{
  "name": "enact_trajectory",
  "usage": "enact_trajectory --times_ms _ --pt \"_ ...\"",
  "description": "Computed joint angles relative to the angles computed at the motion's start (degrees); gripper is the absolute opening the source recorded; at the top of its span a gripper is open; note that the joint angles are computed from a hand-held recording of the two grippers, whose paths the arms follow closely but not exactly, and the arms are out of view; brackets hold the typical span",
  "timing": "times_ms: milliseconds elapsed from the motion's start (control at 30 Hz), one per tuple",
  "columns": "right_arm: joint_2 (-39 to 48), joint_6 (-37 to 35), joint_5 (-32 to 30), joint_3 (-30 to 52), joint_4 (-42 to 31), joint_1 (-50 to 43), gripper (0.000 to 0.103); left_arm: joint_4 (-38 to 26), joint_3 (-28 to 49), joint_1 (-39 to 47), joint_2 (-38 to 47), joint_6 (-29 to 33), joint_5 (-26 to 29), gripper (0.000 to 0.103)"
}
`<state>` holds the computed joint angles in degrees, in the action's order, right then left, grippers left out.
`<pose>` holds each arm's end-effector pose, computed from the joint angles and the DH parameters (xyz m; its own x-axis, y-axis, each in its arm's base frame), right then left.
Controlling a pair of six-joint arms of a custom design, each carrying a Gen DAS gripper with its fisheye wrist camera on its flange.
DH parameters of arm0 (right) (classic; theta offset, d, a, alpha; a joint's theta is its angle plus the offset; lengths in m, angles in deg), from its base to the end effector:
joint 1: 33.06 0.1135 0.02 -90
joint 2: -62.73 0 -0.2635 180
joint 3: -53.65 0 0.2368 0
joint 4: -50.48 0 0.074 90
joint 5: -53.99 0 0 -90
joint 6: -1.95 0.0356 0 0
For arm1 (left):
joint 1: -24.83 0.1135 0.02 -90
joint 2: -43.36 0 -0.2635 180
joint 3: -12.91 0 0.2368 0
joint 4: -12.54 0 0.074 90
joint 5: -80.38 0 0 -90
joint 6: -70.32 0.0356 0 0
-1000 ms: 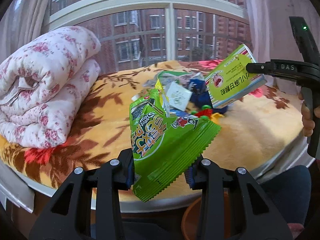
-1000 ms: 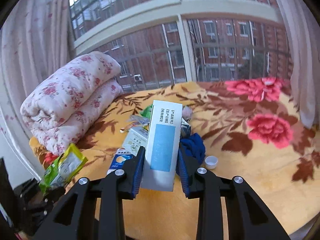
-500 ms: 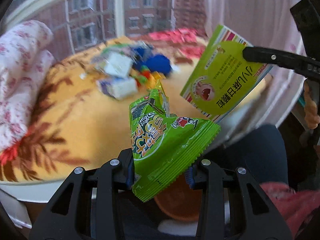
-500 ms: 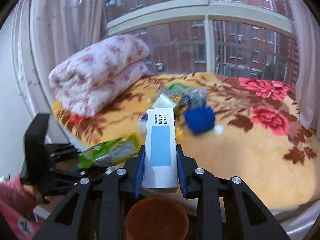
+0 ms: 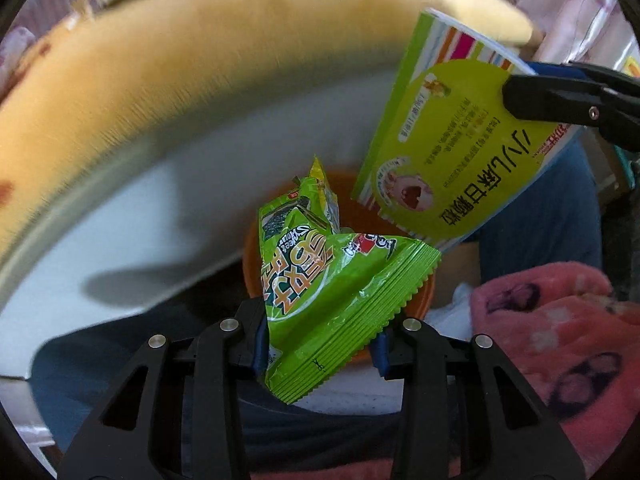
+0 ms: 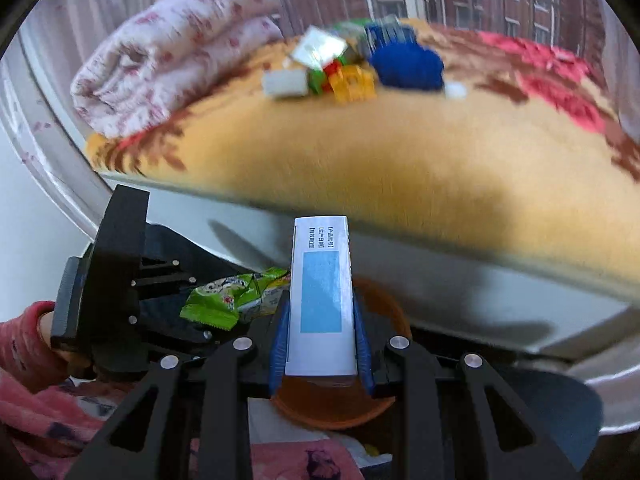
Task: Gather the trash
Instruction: 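Lift the green bag with the left tool while the right tool lifts the white box toward the bin, then open both tools over the orange bin, dropping bag and box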
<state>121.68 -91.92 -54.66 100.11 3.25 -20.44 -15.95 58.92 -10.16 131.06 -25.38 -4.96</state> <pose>0.1630 0.0482 0.1950 -0.8162 -0.2483 -0.5217 -0.4204 0.8746 0.2415 0.1813 -0.1305 0.1163 -0.8259 0.4573 -0.3298 0.5146 0.8504 -0.1097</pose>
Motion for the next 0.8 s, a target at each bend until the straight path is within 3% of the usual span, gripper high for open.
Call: enact_trajectory --times_ms 167,467,533,567,600,633,700,800 --pt "6.90 2.29 2.09 -4.97 8.30 1.19 0.029 3.14 2.57 1.07 10.95 -0.36 0.70 0.037" --pt "18.97 5.09 4.06 -8.50 19.50 1.32 0.030 1.63 7.37 -0.58 19.72 -2.47 -1.82 0.038" --pt "19.60 5.16 3.72 -8.09 19.05 1.18 0.034 0.56 8.96 -0.86 20.85 -2.42 -2.94 0.047" --pt "19.36 5.32 4.01 -8.22 19.12 1.07 0.039 1.48 8.77 -2.16 21.32 -3.67 -3.51 0.058" --pt "18.99 5.65 4.44 -8.12 19.00 1.15 0.053 1.05 9.34 -2.82 21.23 -4.39 -4.13 0.072" --pt "18.59 6.47 5.07 -7.94 19.14 1.71 0.062 1.36 9.23 -3.18 20.98 -4.92 -4.94 0.076" --pt "16.36 6.60 5.24 -8.46 18.91 1.08 0.062 3.30 7.07 -2.78 20.18 -4.76 -4.90 0.078" --pt "14.78 6.24 4.47 -8.81 18.44 -0.96 0.062 1.38 8.60 -2.69 20.88 -5.04 -5.08 0.079"
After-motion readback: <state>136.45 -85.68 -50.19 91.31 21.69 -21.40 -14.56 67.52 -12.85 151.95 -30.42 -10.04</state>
